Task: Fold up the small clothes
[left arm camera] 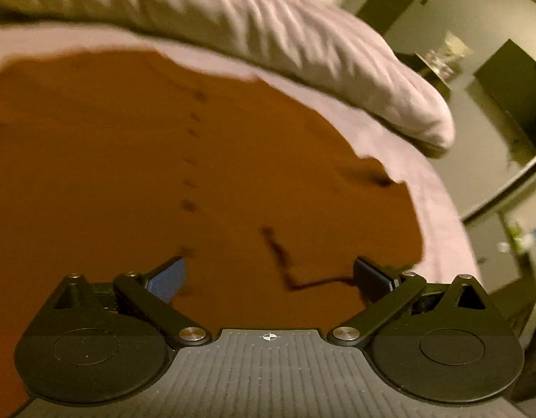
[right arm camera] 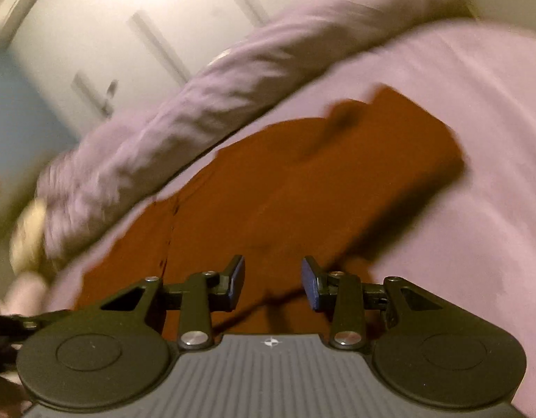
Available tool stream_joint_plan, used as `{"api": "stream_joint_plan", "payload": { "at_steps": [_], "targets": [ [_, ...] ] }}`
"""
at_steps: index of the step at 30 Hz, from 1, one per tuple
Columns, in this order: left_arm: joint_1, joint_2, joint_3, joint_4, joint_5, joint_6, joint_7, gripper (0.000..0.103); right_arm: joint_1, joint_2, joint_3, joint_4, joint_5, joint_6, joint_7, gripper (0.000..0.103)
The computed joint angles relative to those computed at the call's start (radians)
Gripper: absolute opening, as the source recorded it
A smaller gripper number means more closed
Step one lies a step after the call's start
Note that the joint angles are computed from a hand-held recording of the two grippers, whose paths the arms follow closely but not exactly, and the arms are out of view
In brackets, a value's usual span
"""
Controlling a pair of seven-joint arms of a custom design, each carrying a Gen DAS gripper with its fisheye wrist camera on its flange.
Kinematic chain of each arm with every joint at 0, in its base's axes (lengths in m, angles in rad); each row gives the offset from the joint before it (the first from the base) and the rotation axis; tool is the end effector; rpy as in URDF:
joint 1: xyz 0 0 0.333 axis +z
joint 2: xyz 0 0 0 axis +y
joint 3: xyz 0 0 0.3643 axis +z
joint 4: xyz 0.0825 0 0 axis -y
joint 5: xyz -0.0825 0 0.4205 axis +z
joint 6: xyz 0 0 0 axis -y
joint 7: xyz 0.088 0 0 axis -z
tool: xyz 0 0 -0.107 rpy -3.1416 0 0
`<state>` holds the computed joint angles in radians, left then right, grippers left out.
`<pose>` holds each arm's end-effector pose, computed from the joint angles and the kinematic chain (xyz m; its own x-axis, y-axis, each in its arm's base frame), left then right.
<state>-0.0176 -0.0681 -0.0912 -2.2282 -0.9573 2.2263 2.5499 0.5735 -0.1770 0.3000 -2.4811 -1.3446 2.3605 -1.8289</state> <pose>0.5491 -0.0862 0.4467 -0.5326 -0.6842 0.4982 -0.8267 0.2942 -0.4797 0.3209 0.3647 0.3883 -0.5206 -0.6024 -0.6051 -0.2501 0.7852 -0.5665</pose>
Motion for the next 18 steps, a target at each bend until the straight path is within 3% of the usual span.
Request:
{"api": "stream_joint_plan", "payload": {
  "at_steps": [2,4,6,9,11,13,14,15,18],
  "targets": [
    [-0.017,0.045,-0.018,0.026,-0.007,-0.029,-0.050,0.101,0.005,-0.044,0.010,-0.062,-0.018,0.011,0.129,0.036],
    [-0.027,0.076,-0.033,0.040,-0.009,-0.041,-0.085,0.082,0.008,-0.080,0.021,-0.105,-0.035,0.014,0.206,0.036],
    [-0.033,0.112,-0.043,0.065,0.010,-0.061,-0.127,0.070,0.012,-0.106,0.033,-0.134,-0.045,0.004,0.253,0.036],
    [-0.038,0.149,-0.059,0.083,0.018,-0.071,-0.170,0.066,0.006,-0.125,0.038,-0.158,-0.089,0.002,0.324,0.036],
    [-0.042,0.167,-0.070,0.092,0.008,-0.052,-0.162,0.056,0.002,-0.125,0.037,-0.163,-0.114,-0.003,0.370,0.036],
    [-0.044,0.189,-0.075,0.110,0.015,-0.040,-0.190,0.028,-0.003,-0.129,0.037,-0.176,-0.162,-0.012,0.462,0.036],
    [-0.043,0.195,-0.075,0.118,0.027,-0.039,-0.208,0.019,-0.002,-0.130,0.036,-0.180,-0.175,-0.020,0.492,0.036],
    [-0.047,0.198,-0.078,0.117,0.040,-0.010,-0.232,0.013,0.000,-0.131,0.035,-0.185,-0.180,-0.029,0.516,0.036],
    [-0.033,0.207,-0.081,0.131,0.031,-0.032,-0.227,0.008,0.008,-0.132,0.027,-0.188,-0.148,-0.045,0.501,0.036]
  ]
}}
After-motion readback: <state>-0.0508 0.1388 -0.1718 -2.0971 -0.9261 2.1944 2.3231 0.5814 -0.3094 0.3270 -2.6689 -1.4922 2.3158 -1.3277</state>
